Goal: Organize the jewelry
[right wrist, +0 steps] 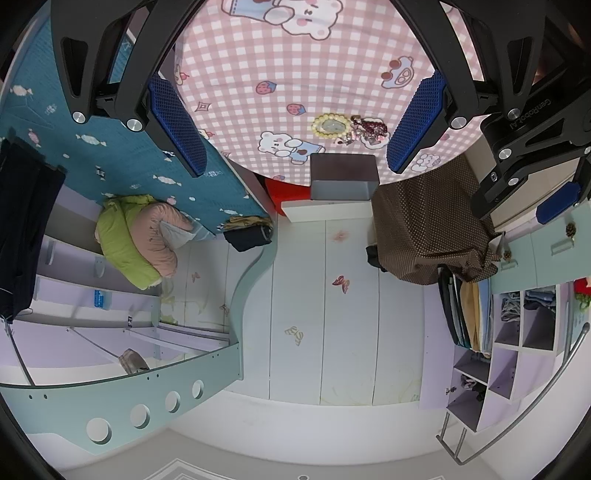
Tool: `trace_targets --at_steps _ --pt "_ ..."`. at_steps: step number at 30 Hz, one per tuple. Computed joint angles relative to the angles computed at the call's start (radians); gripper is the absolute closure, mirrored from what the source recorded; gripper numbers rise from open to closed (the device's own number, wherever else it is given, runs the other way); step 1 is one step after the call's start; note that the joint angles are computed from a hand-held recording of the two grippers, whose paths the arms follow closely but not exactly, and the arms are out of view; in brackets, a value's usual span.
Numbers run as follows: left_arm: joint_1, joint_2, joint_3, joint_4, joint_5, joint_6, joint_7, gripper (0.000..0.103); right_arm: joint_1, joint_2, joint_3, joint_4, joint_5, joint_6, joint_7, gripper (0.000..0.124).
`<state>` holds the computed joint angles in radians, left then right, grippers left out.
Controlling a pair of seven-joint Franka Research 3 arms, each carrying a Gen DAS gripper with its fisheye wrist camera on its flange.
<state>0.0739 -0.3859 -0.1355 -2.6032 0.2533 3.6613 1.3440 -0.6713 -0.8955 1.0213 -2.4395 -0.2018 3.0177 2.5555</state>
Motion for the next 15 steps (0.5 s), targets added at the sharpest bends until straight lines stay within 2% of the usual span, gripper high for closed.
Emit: trace_targets --at_steps 15 --pt "-0.003 -0.002 0.0 0.002 -0.001 -0.01 0.0 0.007 0.0 0.004 -0.002 0.003 -0.005 -0.003 0.001 0.029"
